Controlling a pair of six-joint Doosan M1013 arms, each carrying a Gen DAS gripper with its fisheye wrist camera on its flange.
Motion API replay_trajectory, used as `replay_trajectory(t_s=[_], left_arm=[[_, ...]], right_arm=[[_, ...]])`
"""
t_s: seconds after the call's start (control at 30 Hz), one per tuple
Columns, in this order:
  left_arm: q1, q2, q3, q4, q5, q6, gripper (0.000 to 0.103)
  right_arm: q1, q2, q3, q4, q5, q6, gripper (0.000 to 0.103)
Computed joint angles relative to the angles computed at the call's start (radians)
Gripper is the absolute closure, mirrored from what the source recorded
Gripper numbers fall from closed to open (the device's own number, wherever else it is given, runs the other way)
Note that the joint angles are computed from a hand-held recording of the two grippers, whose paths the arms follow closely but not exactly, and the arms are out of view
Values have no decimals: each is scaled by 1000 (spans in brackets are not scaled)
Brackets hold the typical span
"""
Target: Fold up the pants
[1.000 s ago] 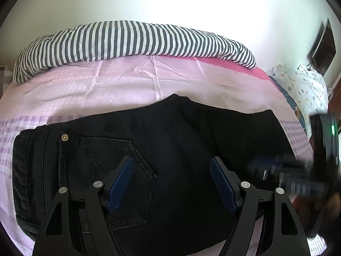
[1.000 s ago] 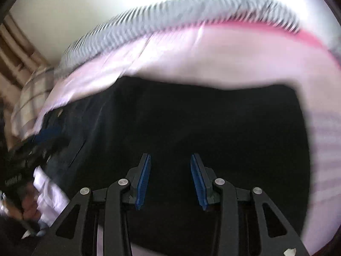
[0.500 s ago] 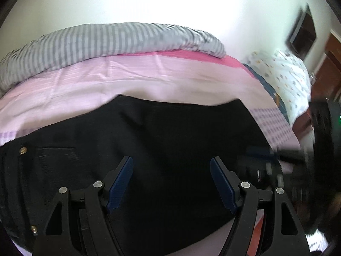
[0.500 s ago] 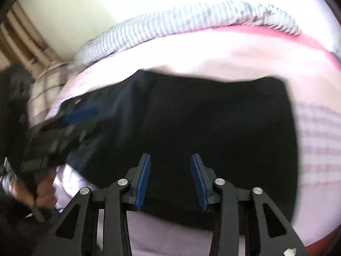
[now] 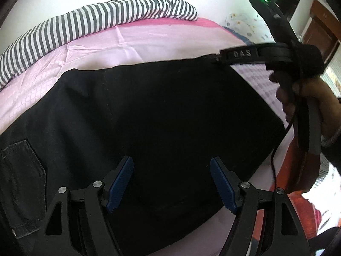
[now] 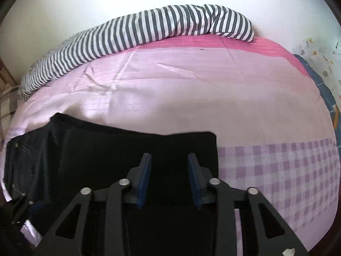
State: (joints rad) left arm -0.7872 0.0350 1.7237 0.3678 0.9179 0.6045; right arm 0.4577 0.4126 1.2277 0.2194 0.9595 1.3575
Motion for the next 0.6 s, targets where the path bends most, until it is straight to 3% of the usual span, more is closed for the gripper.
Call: replay_trajectory(t_s=[0.1,0.13,0.2,0.6], left_arm=[[-12,11,-8,23,26,6,26],[-13,13,-9,26,28,7,26],[-12,12,-7,23,23,4,25],[-7,10,-3,29,21,-10,23]], right_arm=[[1,-1,-3,-2,11,2,73],[-2,0,-14,2,60,-7,70],[-6,-21,13,10,78,-19,70],[-25,-208,262,-19,29,-49,70]])
